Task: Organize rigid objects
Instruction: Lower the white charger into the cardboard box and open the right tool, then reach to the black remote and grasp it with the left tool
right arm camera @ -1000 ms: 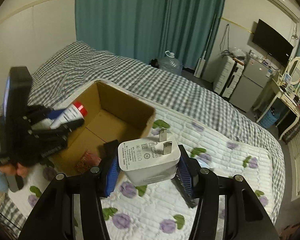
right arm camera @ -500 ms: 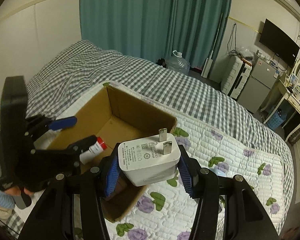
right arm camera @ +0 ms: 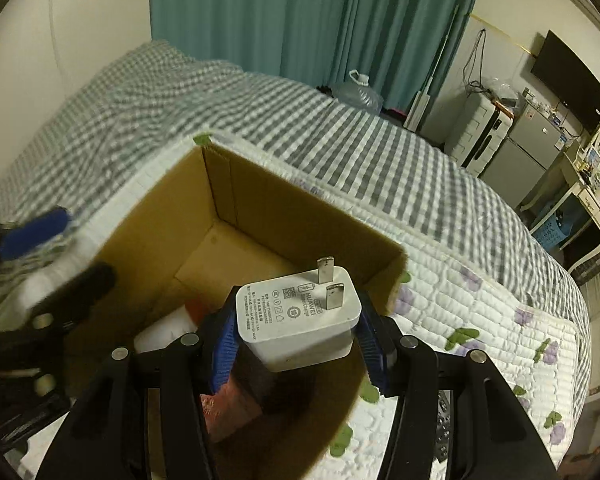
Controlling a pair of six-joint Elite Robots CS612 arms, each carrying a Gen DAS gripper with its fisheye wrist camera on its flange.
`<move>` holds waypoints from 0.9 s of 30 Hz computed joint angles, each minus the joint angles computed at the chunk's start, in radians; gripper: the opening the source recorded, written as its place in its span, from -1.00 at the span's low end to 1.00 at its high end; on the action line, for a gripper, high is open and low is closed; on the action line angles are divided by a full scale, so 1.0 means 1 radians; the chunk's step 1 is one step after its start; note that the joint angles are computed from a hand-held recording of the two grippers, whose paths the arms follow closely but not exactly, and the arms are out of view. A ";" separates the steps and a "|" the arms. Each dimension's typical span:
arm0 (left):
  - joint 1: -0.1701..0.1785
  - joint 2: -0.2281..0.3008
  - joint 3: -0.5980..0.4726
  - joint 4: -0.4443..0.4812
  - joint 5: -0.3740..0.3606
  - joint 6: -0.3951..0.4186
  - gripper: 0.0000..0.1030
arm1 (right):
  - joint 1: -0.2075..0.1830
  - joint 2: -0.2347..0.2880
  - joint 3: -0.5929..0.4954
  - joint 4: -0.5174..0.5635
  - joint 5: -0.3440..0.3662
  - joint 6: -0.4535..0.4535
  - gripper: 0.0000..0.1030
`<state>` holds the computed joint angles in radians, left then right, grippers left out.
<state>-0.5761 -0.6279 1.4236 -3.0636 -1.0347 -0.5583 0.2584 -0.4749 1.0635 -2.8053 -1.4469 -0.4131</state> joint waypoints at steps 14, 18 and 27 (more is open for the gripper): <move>-0.009 0.000 -0.003 0.005 0.004 0.028 0.23 | -0.030 -0.018 0.035 -0.162 0.051 0.117 0.56; -0.021 0.003 -0.015 0.025 0.022 0.055 0.23 | -0.065 -0.066 0.121 -0.258 0.023 0.119 0.60; -0.071 0.015 -0.093 0.094 0.029 0.083 0.23 | -0.167 -0.130 0.260 -0.311 -0.014 0.100 0.62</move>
<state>-0.6470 -0.6128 1.3311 -2.9694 -1.0061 -0.4753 0.0911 -0.6053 1.3234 -3.1166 -1.4613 -0.3127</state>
